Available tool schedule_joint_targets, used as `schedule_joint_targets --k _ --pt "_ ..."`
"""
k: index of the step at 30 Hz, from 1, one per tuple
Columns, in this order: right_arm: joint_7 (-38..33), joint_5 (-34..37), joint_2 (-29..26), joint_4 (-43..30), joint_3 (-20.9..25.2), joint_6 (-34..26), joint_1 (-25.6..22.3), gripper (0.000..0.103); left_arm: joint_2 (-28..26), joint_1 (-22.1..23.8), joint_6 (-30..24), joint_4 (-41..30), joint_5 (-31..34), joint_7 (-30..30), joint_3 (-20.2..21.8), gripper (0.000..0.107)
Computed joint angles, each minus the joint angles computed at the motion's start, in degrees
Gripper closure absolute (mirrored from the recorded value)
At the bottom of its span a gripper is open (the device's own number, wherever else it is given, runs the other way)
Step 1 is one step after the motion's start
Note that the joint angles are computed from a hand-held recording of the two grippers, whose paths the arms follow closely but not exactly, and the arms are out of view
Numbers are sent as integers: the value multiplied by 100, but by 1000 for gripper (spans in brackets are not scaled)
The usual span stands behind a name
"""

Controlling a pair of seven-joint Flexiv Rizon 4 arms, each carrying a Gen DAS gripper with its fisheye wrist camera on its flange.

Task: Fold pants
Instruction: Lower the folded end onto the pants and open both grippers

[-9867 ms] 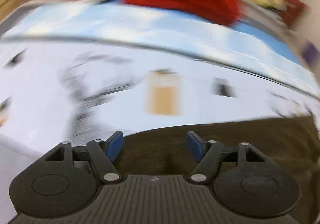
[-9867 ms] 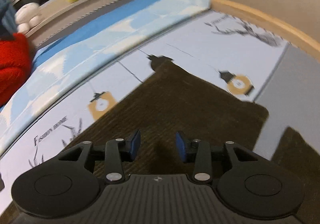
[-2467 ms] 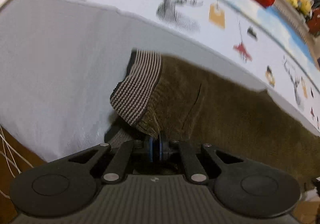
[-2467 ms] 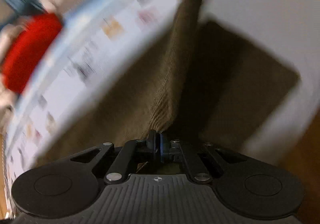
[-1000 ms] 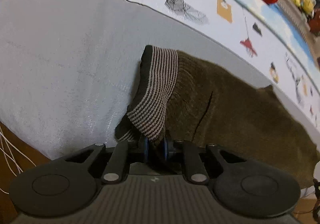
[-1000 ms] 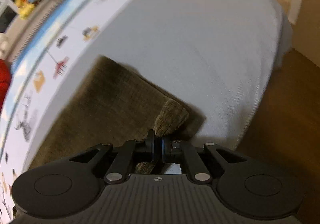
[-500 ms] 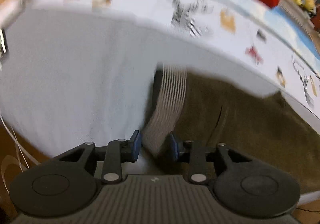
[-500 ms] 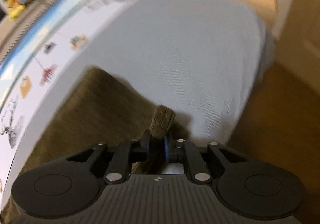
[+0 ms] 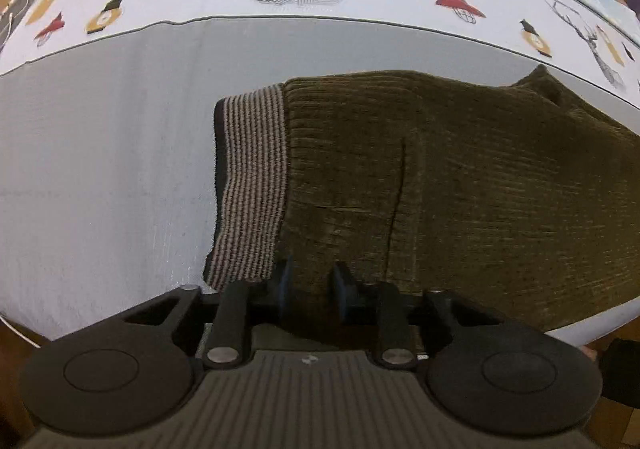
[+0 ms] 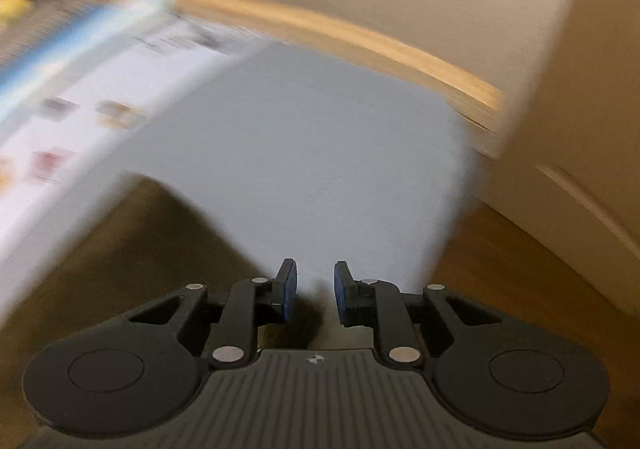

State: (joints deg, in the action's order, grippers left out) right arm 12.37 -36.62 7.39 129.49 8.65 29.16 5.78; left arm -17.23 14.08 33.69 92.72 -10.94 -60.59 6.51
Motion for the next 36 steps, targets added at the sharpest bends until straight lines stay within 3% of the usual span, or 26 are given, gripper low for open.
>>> schedule_joint_targets --k 2,6,7,9,10,11,12,18,19,20,21,23,26,29,32,36 --pt "550 46 204 289 -50 563 -146 82 108 42 327 180 -269 125 -50 81" --pt "991 -1370 221 487 -61 1647 -410 81 302 110 1211 647 -1336 842 -288 80" --pt "1053 -1767 159 492 -112 2076 -473 81 258 61 1264 617 -1290 767 -262 80" --pt "1152 -2492 -84 395 -250 3054 -582 81 70 -77 1061 327 -597 298 -58 80" --pt "1230 -2831 -226 302 -309 3493 -622 81 -107 -208 681 7 121 -162 140 84" --pt "1302 -3221 -414 142 -364 3908 -638 81 -208 -261 435 -161 499 -364 222 95" --pt "1306 -3506 -586 -48 -401 4145 -616 81 -237 -246 451 -190 611 -369 210 96" --pt "1275 -5214 -1917 -1762 -670 5873 -185 83 -234 -71 430 -178 434 -442 96 96" --pt "1353 -5434 -2154 -2067 -694 6109 -106 89 -240 -48 430 -170 390 -444 83 96" --pt "1254 -5441 -2391 -2356 -675 6275 -17 103 -220 -32 413 -158 354 -451 75 96" --pt "1227 -5504 -2653 -2662 -663 6457 83 103 -237 19 425 -145 283 -408 66 96" --pt "493 -4962 -3154 -3086 -81 6524 -25 103 -242 69 396 -142 177 -398 52 98" --pt "-2152 -2759 -3988 -3614 1305 6086 -170 99 -239 83 319 -179 106 -449 39 98" --pt "-3441 -2096 -4722 -4369 2197 5596 -158 98 -252 77 291 -207 124 -439 36 98" --pt "-4900 -1348 -5616 -5323 3322 4658 -157 85 -279 80 222 -261 120 -460 33 98" --pt "-6207 -824 -6414 -6473 3932 3592 253 69 -303 117 179 -283 62 -397 16 98"
